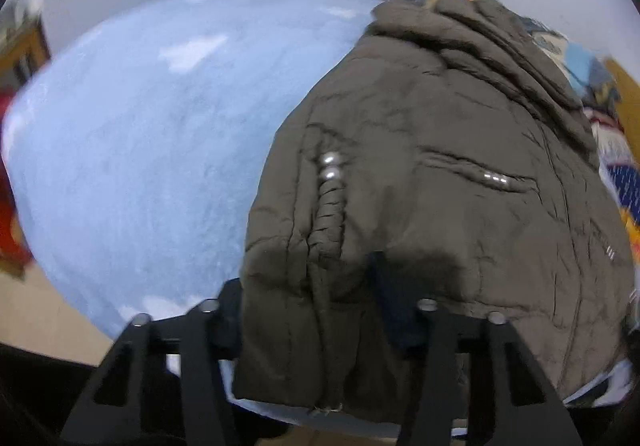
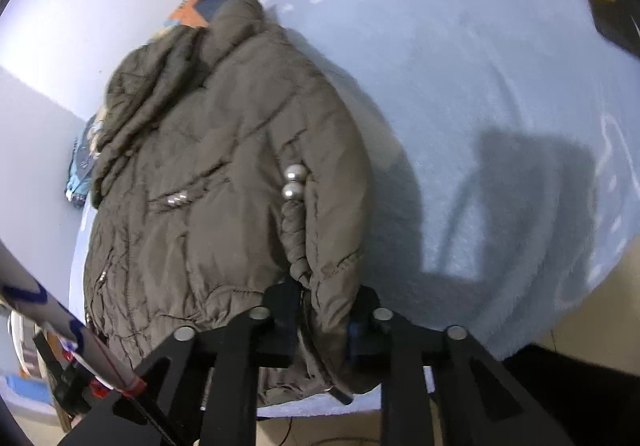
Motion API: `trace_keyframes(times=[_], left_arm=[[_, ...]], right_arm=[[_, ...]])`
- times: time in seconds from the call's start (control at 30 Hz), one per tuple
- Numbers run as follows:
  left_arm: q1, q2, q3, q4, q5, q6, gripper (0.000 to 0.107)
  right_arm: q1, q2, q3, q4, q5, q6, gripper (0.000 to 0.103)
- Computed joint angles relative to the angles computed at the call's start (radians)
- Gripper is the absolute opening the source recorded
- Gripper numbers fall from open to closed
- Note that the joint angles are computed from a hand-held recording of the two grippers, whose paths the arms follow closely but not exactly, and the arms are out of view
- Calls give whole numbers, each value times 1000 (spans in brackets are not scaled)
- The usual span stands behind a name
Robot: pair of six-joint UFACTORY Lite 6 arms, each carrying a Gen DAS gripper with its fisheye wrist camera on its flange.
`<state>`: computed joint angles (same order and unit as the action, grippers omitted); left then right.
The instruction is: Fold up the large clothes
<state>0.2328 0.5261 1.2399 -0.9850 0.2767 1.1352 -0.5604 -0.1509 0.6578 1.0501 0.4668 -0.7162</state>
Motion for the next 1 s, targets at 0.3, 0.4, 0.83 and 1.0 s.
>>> trace_keyframes(times=[0.3,0.4,0.83,1.0], left_arm=[[68,-92,-38,-194,123,199,23],[91,-147,-74,-249,164,292,22],[123,-247,-120,-292,253,415,21],[125,-260,-112,-275,265,418,21]], right_arm=[[22,-208,-63,19,-37,-53,14],[8,-263,-74,30,-18,-69,14],[-43,-407,-81,39,82,-93,13],[-92,-417,-80,83,146,-137,13]])
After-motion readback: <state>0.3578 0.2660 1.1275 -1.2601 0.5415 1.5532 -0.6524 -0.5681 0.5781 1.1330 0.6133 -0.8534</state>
